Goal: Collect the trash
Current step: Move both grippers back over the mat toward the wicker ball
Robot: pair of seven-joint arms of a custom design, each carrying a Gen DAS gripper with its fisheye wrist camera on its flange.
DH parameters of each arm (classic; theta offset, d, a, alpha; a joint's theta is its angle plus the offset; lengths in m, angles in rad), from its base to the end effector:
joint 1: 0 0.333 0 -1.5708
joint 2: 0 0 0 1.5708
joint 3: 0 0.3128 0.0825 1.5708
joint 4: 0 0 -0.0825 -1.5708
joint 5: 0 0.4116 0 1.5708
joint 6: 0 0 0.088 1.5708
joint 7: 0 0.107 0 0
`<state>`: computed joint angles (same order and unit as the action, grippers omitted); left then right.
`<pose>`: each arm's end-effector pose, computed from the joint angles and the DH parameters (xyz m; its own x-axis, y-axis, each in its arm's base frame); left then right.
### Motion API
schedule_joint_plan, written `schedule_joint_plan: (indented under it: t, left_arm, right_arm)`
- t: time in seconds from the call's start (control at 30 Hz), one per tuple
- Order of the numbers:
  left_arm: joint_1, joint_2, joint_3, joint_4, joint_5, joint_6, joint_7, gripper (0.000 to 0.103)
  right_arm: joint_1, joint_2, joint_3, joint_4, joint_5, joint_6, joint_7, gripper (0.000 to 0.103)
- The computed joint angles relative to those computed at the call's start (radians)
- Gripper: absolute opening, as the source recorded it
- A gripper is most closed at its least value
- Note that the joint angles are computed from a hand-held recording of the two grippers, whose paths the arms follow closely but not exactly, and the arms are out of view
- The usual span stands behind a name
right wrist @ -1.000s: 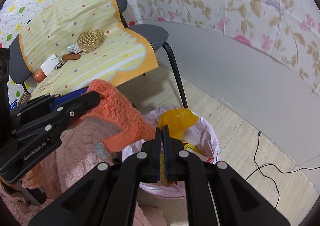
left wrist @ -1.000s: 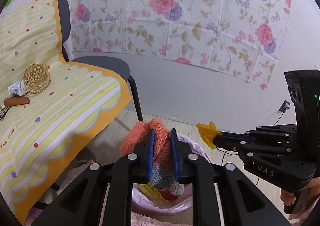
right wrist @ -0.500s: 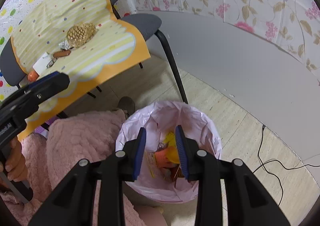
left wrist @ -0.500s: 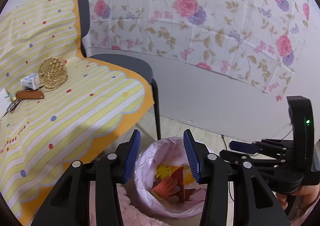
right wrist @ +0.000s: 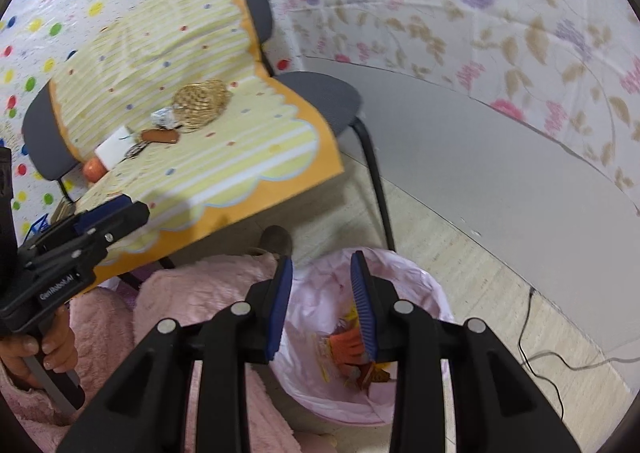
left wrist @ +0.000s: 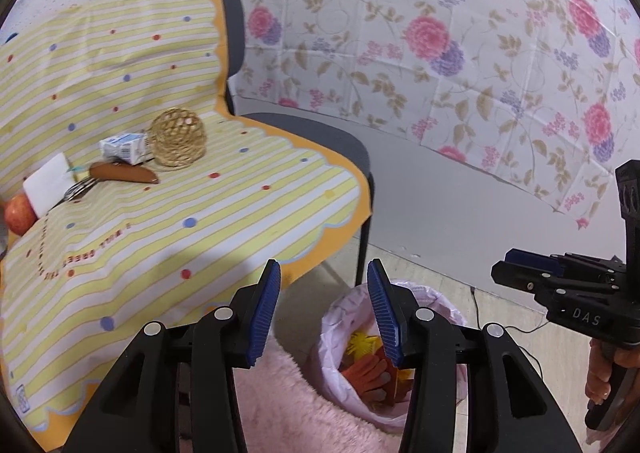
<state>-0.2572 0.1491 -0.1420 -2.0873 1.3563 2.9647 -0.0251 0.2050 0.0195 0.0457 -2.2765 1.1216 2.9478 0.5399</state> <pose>0.5340 -0.2951 0.3798 -0.1089 -0.9894 0.0959 -0.6469 -0.0027 -0.7626 0.5587 0.0819 0.3733 0.3005 -0.9360 -0.1835 -0.7295 -0.1016 -0.6764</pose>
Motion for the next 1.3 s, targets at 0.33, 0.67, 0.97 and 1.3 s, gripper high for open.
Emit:
schedule_joint_plan:
  t: [0.33, 0.67, 0.97, 1.3]
  left_arm:
    - [0.076, -0.18, -0.018, -0.151, 0.019, -0.119, -0.109, 0.052]
    - [0.195, -0.45, -0.06, -0.38, -0.142, -0.318, -0.112, 0.055]
    - [0.295, -0.611, -0.084, -0.507, -0.305, -0.422, -0.057, 0.056]
    - [0.366, -0.524, -0.074, -0.478, -0.314, -0.359, -0.057, 0.06]
  right_arm:
    - [0.043, 0.042, 0.044, 0.132, -0.004, -0.093, -0.067, 0.03]
    - [0.08, 0.191, 0.103, 0.364, -0.127, -0.201, -0.002, 0.03]
    - [0.101, 0.312, 0.173, 0.535, -0.204, -0.268, 0.021, 0.03]
    - [0.121, 0.351, 0.183, 0.569, -0.264, -0.228, 0.025, 0.034]
